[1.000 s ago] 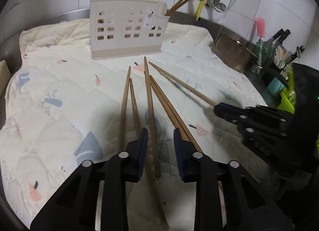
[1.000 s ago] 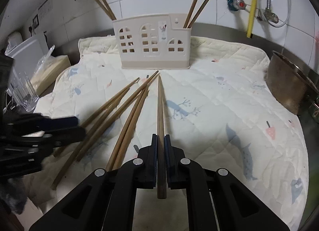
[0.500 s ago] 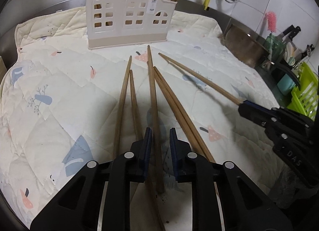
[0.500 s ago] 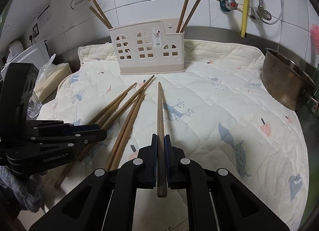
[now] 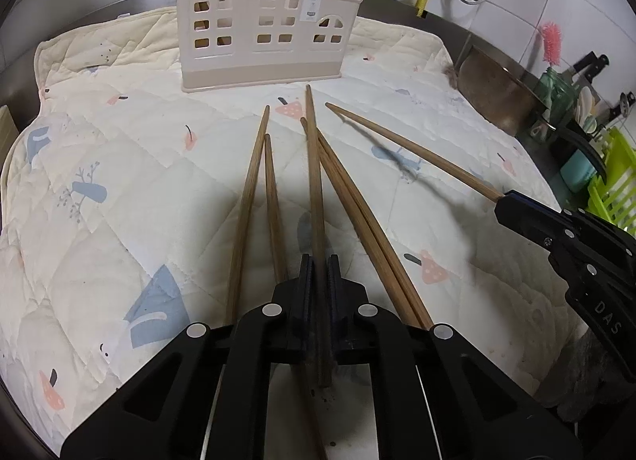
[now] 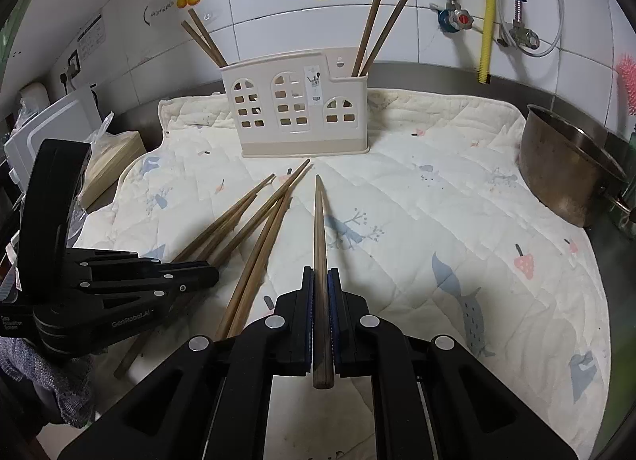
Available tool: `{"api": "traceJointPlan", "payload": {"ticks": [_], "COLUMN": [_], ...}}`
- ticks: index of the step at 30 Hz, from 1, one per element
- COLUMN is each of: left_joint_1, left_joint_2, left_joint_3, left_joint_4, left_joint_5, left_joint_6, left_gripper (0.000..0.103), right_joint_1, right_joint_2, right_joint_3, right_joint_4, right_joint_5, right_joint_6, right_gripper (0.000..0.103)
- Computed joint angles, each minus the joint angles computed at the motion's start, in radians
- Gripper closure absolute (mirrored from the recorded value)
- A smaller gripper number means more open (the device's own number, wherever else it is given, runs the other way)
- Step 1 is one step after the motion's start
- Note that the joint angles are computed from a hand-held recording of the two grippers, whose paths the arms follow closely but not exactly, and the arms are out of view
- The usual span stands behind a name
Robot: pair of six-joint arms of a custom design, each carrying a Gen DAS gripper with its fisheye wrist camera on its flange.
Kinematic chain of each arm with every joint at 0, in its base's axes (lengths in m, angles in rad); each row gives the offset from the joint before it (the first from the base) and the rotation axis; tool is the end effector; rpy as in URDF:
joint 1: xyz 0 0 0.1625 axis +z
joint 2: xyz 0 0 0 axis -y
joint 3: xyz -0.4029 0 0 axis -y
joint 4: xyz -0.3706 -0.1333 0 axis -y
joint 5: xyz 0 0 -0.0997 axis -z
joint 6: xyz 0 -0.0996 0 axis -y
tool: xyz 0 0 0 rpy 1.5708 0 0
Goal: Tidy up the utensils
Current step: 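Lift the chopstick upright with the left tool while the right tool raises its chopstick toward the holder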
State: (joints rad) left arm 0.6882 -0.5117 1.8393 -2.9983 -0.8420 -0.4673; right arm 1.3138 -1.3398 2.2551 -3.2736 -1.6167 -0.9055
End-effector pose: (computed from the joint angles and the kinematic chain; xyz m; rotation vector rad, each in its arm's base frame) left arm -0.2958 -0.5017 -0.0639 0.4767 2.4978 -0.7052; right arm 0.0078 -0.4766 0.2613 0.7870 -2.4175 0.8507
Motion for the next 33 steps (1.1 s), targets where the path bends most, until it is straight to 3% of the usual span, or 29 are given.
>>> {"api": "traceJointPlan", "payload": {"ticks": [8,20,25,33], "left_joint_1": [-0.033,-0.075,-0.069,-0.068], "left_joint_2": [-0.047,-0.129,-0.148,-0.165], "left_joint_3": [0.041,0.023,-0.019,-0.111], "left_joint_4": [-0.062,-0.129,-0.124,-0.097], "left_joint_5": [0.023,0.090,0.087,0.074], "left_joint_6": [0.022,0.171,0.227,0.332], "left_gripper": [0.097,0.098,0.098,0.098], "right_joint_1": [0.013,0.090,0.145,0.228], "right_joint_2": [-0.027,-0.027,-0.009,0.024], "right_joint_3": [-0.009,-0.104,-0.187,-0.383], "right_joint_4": [-0.003,0.057,0.134,0.339], "right_joint_5": [0.015,-0.011,-0.056,-0.097], "right_joint_6": [0.011,-0.003,-0.022,0.017], "right_gripper": [0.096,0.096,0.096,0.096]}}
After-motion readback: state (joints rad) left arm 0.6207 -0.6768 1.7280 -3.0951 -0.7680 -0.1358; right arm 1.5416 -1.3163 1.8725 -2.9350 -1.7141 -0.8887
